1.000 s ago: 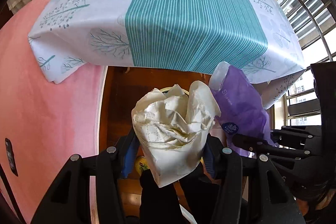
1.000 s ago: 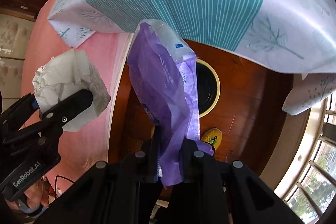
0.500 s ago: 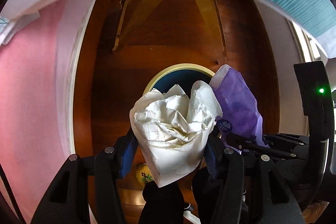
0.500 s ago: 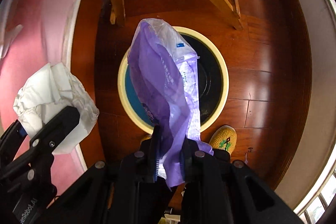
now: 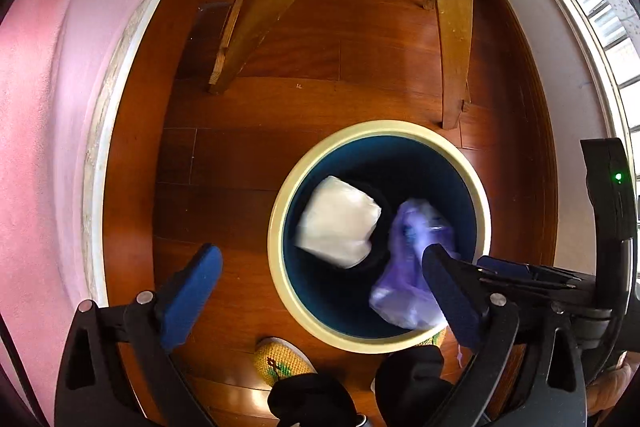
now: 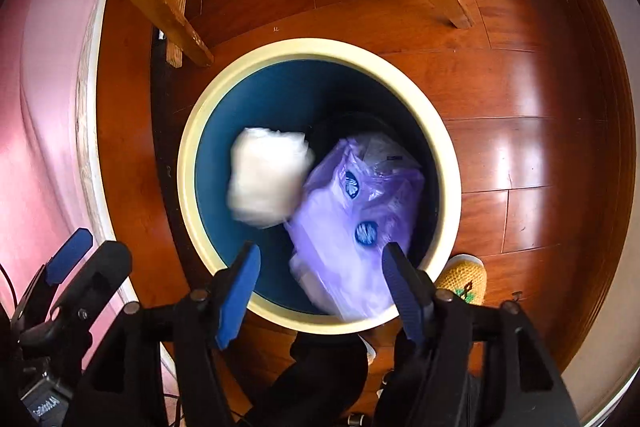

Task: Collect trash
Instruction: 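Carry tissue and purple bag over the bin and open both tools, then raise both tools back up toward the table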

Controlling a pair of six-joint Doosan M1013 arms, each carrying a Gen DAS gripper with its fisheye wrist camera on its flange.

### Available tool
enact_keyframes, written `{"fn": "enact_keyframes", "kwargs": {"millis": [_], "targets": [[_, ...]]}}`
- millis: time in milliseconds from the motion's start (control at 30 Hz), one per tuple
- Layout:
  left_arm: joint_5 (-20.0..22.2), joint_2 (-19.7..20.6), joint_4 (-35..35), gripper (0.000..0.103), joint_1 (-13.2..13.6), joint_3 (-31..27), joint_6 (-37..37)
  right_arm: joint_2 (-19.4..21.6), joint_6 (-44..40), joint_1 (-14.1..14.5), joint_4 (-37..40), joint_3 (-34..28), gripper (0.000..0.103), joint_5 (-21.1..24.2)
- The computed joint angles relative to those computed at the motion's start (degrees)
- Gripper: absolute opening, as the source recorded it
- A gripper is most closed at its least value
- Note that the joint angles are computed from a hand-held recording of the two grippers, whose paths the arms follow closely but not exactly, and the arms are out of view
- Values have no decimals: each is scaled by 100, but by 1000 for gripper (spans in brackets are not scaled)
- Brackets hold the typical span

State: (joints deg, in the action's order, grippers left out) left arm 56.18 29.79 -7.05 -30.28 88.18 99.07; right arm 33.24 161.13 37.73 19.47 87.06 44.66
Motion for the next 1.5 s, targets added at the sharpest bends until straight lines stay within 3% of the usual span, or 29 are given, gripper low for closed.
{"fn": "enact_keyframes", "kwargs": {"millis": [200,467,933,1500], "targets": [[39,-95,58,99,14,-2,-14,-90,247,36,-128,75,66,-124],[355,-356,-35,99,129,-109,-224,-338,896,165,-546,-139,66,253],[878,-993,-467,99,357,-838,265,-720,1925,407,-1503,-1220,66,1520],[1075,-1548,-1359,99,767,-2018,1257,-547,2053,804,-3261,-3562,66,3588]]}}
